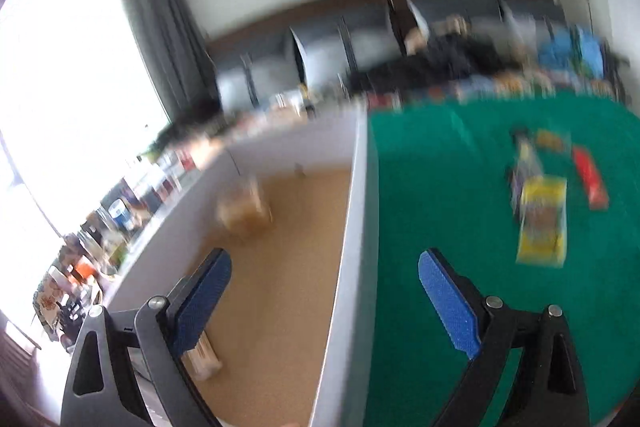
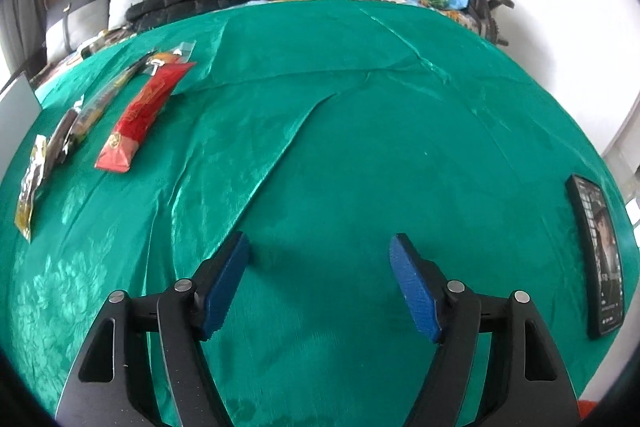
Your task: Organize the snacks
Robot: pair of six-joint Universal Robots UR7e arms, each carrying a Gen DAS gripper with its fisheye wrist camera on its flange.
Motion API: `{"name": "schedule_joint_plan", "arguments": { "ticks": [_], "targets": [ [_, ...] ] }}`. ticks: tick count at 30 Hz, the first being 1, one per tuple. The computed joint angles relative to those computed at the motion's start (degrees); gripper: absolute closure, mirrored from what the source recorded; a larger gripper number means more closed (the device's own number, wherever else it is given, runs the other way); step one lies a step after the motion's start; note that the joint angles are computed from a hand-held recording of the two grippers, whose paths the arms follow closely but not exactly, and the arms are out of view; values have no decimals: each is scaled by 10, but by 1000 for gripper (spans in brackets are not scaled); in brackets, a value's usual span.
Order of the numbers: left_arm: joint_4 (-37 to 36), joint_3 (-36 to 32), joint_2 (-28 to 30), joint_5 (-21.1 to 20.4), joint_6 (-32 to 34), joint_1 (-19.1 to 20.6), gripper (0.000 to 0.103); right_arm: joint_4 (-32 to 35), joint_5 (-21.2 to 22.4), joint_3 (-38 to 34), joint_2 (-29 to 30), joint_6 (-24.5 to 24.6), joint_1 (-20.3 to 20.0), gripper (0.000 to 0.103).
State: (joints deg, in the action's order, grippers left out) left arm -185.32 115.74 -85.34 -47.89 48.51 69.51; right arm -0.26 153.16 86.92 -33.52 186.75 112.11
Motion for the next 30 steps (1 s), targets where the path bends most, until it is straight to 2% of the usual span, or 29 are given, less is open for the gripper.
{"name": "schedule_joint_plan", "arguments": {
  "ticks": [2,4,8,11,16,22,28,30],
  "targets": [
    [-6,20,-20,-19,-19,-21,2,3,-3,1,-2,8,-4,20],
    [9,44,-40,-36,-54,-45,0,8,-3,0,-2,14,-6,16],
    [135,69,-64,-63,-167,-60,0,12,-7,0,-2,15,-6,13],
    [223,79,-42,-71,-237,-45,0,12,-8,0,-2,16,-6,12],
    [234,82,38,-35,-242,-17,0,12,-8,0,-1,15,-6,12],
    [196,64,103,-6,-219,-2,0,12,-8,0,-1,16,-6,12],
    [225,22,115,-53,-250,32,0,13,-7,-1,-1,17,-6,12],
    [212,21,117,-56,-245,36,0,13,-7,-1,-1,17,-6,12]
  ]
}}
